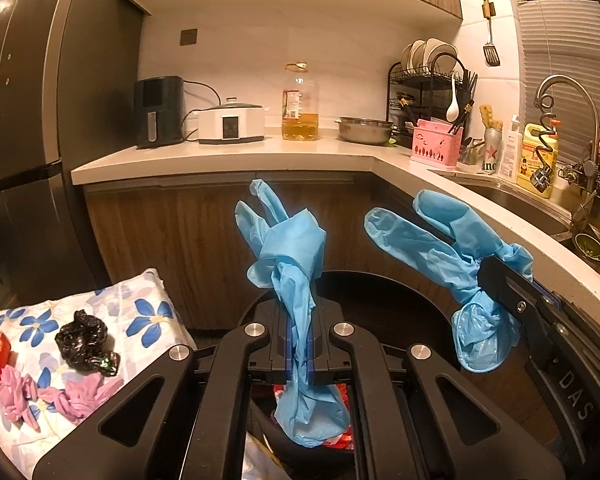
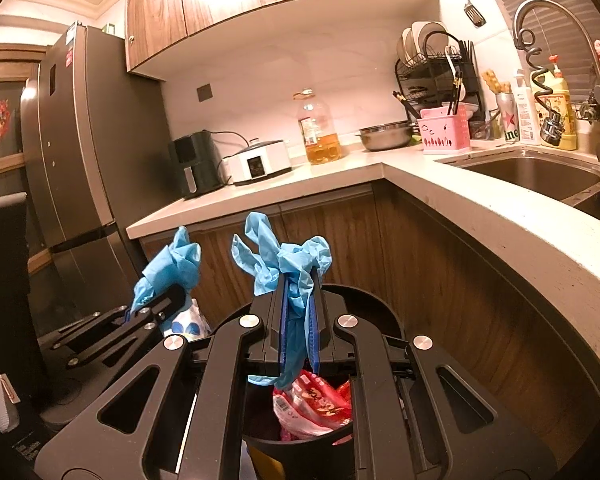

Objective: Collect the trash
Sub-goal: 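Lift both blue gloves and carry them over the black bin, then open both tools to drop the blue gloves into the bin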

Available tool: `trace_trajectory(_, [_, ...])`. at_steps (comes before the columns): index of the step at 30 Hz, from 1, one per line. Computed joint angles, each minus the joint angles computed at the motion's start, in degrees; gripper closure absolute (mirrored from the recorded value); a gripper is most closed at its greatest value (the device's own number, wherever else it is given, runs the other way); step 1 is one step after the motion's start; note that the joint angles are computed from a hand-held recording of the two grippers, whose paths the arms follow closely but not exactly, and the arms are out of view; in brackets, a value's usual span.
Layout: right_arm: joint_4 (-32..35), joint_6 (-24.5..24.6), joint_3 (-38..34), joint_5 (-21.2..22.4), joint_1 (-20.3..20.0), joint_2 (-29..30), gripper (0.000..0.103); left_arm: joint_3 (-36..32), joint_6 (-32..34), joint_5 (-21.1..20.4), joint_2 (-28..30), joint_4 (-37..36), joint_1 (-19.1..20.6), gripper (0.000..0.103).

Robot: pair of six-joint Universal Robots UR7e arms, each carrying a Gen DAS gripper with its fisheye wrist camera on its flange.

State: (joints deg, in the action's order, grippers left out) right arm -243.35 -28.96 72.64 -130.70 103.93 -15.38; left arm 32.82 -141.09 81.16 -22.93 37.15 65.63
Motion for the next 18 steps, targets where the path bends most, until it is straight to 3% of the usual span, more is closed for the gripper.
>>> trace_trajectory(14, [1.0,0.9,0.1,1.2,-0.7,-0.5,0.091,-3.9,1.2,2.6,2.4,3.4,0.8,0.098])
trace_trajectory(18, [1.9,2.0,0.3,0.8,-1.0,-0.8,0.085,-4.7,1.9,2.6,2.8,3.9,1.0,0.084])
